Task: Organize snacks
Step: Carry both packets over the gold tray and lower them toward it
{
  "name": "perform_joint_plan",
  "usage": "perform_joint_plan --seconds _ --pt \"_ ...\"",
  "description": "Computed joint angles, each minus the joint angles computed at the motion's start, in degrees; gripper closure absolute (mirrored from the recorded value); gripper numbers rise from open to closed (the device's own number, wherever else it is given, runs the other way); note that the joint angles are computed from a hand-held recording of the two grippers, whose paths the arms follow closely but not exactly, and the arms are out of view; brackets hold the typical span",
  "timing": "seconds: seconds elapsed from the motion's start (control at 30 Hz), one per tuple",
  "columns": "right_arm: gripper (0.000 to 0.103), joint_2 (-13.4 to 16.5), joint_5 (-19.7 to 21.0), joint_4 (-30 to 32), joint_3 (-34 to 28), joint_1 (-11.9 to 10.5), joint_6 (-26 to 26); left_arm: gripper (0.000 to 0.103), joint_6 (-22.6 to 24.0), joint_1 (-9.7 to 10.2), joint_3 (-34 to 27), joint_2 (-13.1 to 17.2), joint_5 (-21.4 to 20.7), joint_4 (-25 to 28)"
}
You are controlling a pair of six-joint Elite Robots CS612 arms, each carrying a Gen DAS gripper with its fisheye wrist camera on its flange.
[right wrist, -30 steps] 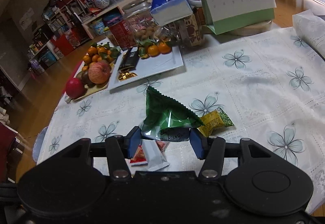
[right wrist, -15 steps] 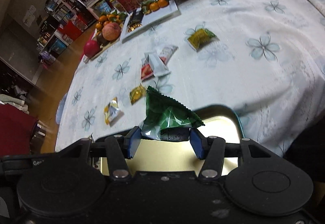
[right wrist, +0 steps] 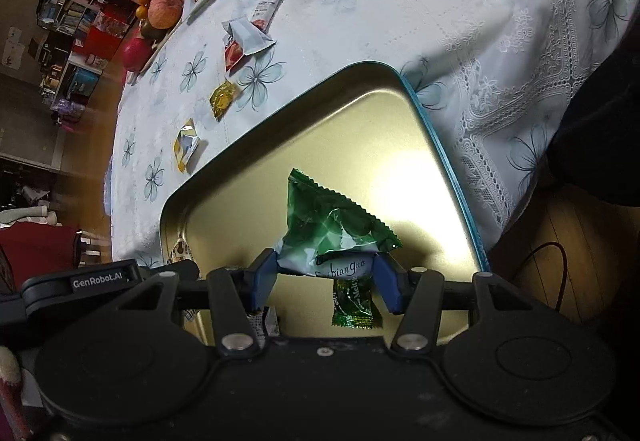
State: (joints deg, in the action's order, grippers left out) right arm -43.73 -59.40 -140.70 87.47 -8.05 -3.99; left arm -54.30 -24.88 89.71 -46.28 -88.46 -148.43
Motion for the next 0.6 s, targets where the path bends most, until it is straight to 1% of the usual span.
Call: perform_joint_plan --seconds 0.17,0.33,0.47,0.6 --pt "0.047 0.4 -2.4 -2.0 -0.2 0.6 0.6 0.063 0.1 0.15 -1.2 0.8 0.6 1.3" --pt "0.047 0.9 -3.6 -3.0 -0.8 1.1 0.5 0.063 0.3 0.42 -1.6 1.2 0.5 1.5" --pt "0.047 1.2 -3.7 -2.7 -1.4 1.4 0.3 0.063 0.7 0.38 -1.5 1.2 1.0 0.8" --pt "0.047 1.3 -3.9 -2.7 -1.5 1.6 0.3 0.063 1.1 0.35 -0.9 1.0 1.2 -1.2"
